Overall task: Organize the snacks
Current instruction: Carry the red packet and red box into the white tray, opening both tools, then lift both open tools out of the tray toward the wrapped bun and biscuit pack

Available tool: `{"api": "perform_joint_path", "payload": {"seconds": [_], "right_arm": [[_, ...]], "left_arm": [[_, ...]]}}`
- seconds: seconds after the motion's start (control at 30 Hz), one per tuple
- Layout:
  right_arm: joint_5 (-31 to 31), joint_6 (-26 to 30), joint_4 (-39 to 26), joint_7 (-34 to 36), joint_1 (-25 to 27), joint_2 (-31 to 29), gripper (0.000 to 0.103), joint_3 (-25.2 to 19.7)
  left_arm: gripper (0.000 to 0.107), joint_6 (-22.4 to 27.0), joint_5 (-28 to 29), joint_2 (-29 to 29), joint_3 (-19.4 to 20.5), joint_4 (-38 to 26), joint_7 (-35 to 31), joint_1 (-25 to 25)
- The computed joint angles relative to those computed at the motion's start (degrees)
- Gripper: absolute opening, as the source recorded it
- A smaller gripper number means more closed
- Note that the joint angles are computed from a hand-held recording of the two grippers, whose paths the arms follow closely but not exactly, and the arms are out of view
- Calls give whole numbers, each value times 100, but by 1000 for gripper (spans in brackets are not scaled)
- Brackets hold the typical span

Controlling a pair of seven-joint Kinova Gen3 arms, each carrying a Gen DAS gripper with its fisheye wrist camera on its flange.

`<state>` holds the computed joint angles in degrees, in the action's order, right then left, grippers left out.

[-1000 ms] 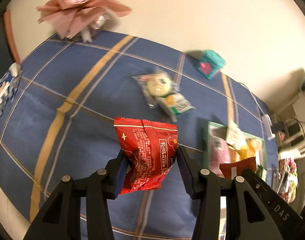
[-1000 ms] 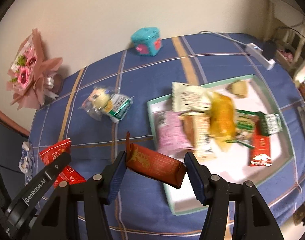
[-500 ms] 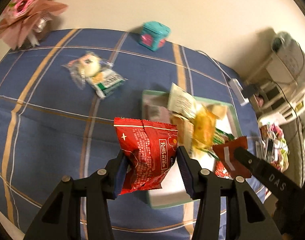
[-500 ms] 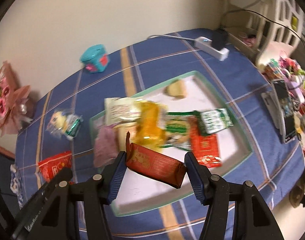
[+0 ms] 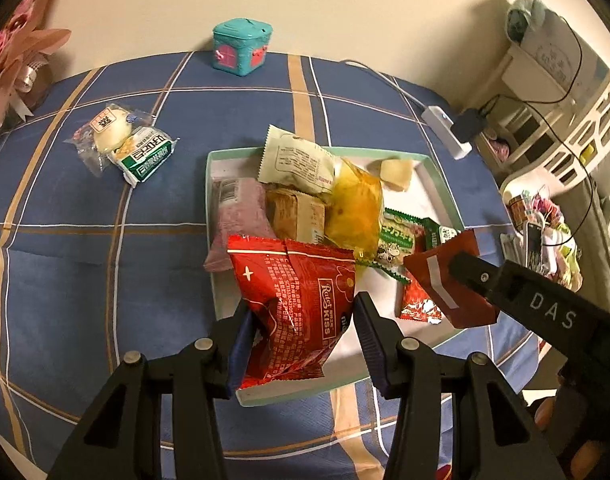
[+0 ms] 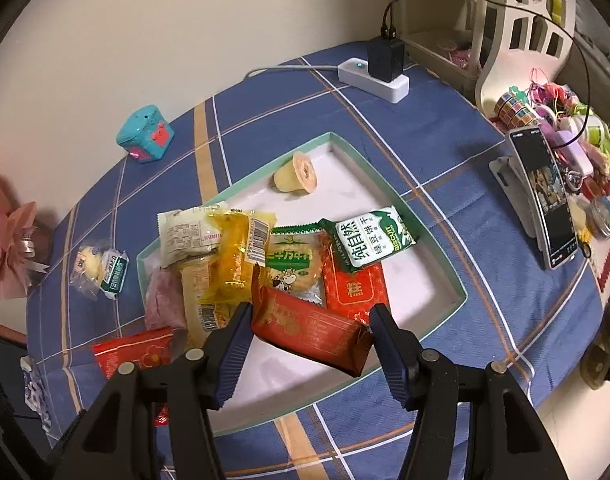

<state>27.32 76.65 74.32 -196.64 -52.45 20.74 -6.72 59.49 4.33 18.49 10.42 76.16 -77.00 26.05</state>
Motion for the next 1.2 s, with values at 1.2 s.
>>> {"api": "perform_joint_path", "payload": {"seconds": [1.2], "right_arm": [[-709,-11,-477,891,186,447,81,123]], "left_arm": [[87,338,-210,191,-379,-111,775,-413]]}}
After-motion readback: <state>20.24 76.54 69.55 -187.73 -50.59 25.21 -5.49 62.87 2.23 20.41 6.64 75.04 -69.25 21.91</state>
